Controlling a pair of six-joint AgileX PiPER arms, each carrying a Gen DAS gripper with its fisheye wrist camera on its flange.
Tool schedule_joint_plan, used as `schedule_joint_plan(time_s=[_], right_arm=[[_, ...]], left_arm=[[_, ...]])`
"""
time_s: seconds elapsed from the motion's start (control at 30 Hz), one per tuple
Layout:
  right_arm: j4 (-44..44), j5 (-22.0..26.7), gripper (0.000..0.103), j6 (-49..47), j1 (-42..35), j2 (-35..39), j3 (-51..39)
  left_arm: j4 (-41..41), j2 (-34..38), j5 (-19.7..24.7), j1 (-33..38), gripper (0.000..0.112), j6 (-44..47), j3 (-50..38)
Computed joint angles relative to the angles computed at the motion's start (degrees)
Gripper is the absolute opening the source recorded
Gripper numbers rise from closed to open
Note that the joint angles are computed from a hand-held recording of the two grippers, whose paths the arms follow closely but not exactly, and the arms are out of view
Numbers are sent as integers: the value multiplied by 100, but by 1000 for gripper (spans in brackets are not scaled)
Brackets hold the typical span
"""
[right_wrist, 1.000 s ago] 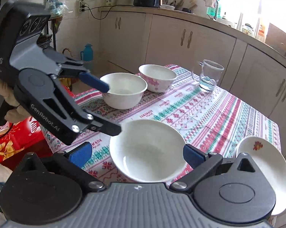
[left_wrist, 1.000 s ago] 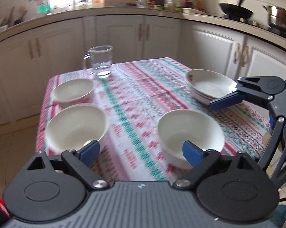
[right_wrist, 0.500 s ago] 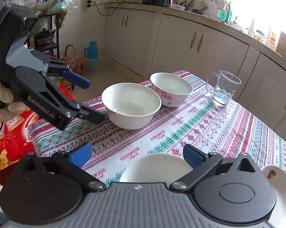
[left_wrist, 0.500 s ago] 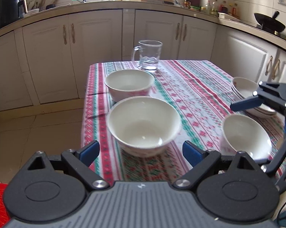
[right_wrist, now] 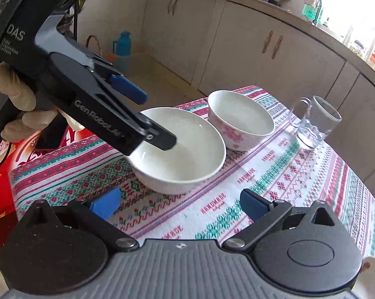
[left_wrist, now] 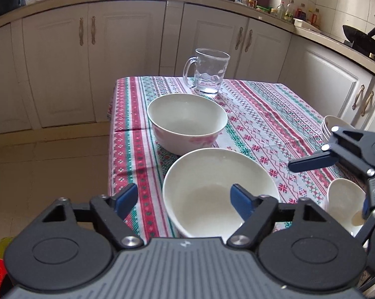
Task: Organize plates and bowls
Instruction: 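Grasp the rim of a white bowl with the left gripper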
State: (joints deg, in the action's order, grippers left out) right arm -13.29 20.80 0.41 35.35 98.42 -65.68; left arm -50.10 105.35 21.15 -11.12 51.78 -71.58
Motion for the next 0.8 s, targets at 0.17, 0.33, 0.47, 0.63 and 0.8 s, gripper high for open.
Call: schedule_joint_plan(time_s=[0.17, 0.33, 0.47, 0.63, 0.8], right_arm=[[422, 44, 103, -419, -65, 287, -304], [1013, 68, 102, -1005, -146, 453, -500], [1200, 142, 97, -1202, -147, 532, -610], [1380, 174, 91, -1366, -166, 566, -653], [1527, 170, 88, -1488, -181, 594, -682]], left_arm=[[-127, 224, 311, 82, 62, 180, -259], [-186, 345, 517, 140, 55, 254, -433], [-264, 407, 644, 171, 51, 322, -511], [-328, 445, 751, 184, 50, 377, -578], [-339, 463, 759, 195, 48, 400, -594]])
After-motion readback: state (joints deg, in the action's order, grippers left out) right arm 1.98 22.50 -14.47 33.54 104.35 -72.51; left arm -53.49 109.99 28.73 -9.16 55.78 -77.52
